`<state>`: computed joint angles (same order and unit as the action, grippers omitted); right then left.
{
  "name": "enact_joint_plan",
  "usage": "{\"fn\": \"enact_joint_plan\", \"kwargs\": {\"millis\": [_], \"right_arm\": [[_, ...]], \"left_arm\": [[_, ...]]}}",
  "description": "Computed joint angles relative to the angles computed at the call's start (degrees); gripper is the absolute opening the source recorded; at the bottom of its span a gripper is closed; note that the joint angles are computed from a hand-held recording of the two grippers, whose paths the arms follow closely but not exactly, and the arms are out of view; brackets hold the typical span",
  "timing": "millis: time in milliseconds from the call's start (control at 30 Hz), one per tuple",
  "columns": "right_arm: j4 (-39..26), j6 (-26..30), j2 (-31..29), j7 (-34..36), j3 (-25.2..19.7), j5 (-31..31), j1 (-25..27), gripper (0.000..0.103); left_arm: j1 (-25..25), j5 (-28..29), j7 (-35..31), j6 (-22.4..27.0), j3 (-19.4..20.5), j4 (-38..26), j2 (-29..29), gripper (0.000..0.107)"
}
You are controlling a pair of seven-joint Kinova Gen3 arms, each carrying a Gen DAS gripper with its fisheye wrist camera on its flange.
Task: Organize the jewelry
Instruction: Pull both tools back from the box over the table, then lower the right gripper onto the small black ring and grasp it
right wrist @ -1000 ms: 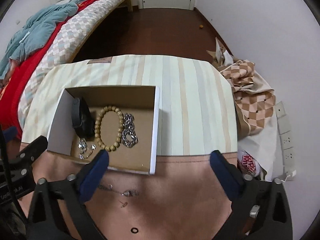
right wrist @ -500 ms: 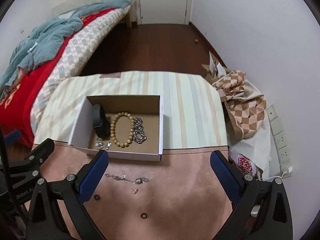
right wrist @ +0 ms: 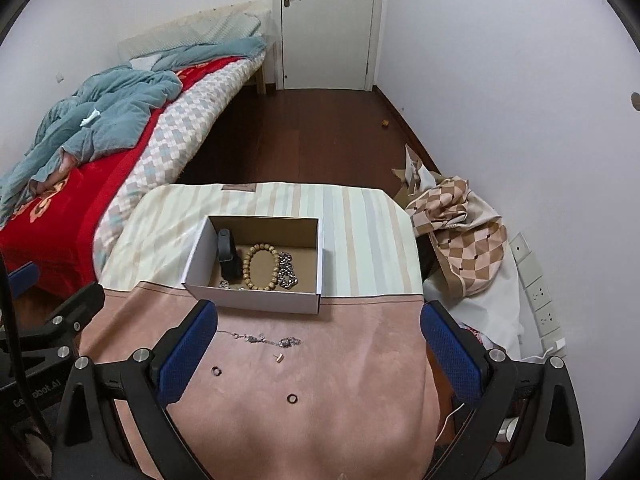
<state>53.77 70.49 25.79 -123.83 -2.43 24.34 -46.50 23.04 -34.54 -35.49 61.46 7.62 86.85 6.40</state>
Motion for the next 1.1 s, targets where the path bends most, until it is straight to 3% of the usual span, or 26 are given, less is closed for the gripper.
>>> {"fn": "enact_joint_plan", "kwargs": {"millis": [300,567,600,633,700,900,1000,1100], "right_arm": [[4.07,-1.53,-3.68,-1.46,-1.39,-0.4,0.35,0.103],[18.81,-8.72,-2.43,-2.77,-3.68,-7.8,5.83,0.102],[20.13,-9.85,-2.15,-2.68,-3.92,-9.14,6.62,0.095],[22.13,-11.85,-1.95,-2.63,-4.53,-11.21,8.01,0.078],[24.7,-14.52,-0.89,-2.41,-4.39,-12.55,8.56,0.064],[29.47,-20.9,0.86,-2.86,-4.31,-10.89,7.36,0.064],[28.75,-20.97,1.98,-1.96,-3.44,-10.54,6.13,0.063],[27.23,-20.27,3.47,-1.53,-3.12,-9.69,5.25,0.052]], "left_arm": [[0.5,-1.25,5.16,0.19,1.22,3.55,-1.9,0.103],[0.53,2.11,8.07,-1.32,0.12,11.18,3.25,0.103],[0.4,2.55,8.44,-2.57,-0.35,12.39,4.19,0.103],[0.9,2.09,9.44,-2.94,-0.72,13.08,4.78,0.103],[1.76,0.87,11.22,-3.43,-1.6,14.37,7.08,0.103],[1.41,3.25,8.59,-5.64,-3.25,14.7,10.22,0.103],[1.54,4.1,7.61,-6.05,-3.85,14.22,11.0,0.103],[1.97,4.46,6.99,-6.02,-4.29,13.69,11.68,0.103]]}}
